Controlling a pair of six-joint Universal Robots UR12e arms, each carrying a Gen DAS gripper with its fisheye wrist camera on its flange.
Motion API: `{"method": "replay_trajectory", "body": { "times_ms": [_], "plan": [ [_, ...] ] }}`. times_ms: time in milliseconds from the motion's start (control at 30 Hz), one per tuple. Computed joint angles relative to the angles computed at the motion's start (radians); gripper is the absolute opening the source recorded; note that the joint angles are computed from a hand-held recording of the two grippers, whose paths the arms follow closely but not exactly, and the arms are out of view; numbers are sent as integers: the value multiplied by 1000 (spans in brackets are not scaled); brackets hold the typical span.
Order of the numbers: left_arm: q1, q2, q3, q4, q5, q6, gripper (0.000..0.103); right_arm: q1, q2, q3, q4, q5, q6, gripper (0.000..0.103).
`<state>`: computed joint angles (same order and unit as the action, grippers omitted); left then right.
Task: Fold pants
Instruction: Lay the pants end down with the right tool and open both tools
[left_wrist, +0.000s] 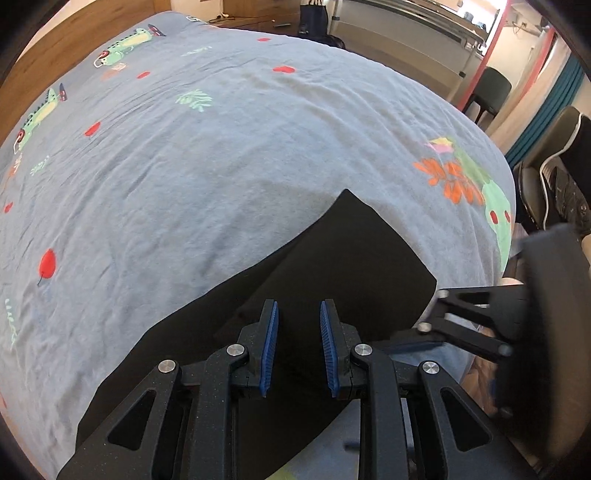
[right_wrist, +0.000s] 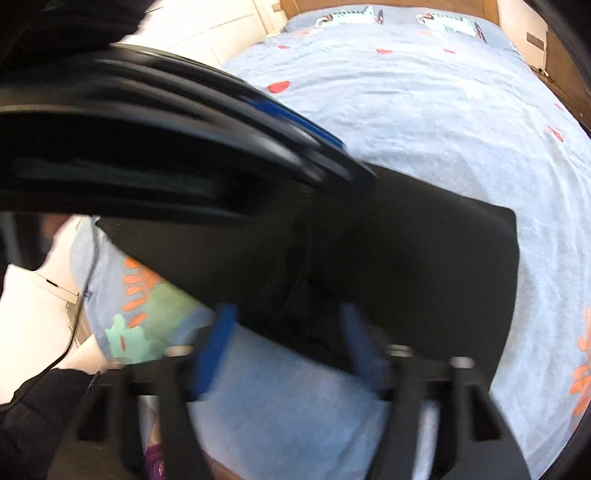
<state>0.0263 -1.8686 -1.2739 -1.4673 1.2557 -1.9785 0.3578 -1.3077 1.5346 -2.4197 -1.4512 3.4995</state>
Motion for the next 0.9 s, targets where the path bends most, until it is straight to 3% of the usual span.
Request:
{"method": "replay_trajectory", "body": {
  "times_ms": [167, 333, 567, 633, 767, 833, 900],
  "plan": [
    [-11, -6, -27, 60, 56, -27, 20, -7, -31, 20, 2, -9, 10, 94],
    [-11, -39, -23, 71, 124, -112, 20, -33, -57, 47, 2, -67, 72, 94],
    [16, -50, -26, 55, 61, -125, 22, -79, -70, 72, -42, -133, 178, 94],
    [20, -44, -40, 75, 51, -124, 23, -76, -52, 46, -2, -173, 178, 94],
    [34, -38, -47, 72, 14, -141, 23, -59, 3, -35, 183, -304, 119, 95],
    [39, -37, -44, 53, 8, -149, 23, -52, 14, -38, 206, -345, 99, 103],
    [48, -31, -54, 52, -3, -146, 24, -46, 15, -23, 189, -382, 116, 103]
  ]
}}
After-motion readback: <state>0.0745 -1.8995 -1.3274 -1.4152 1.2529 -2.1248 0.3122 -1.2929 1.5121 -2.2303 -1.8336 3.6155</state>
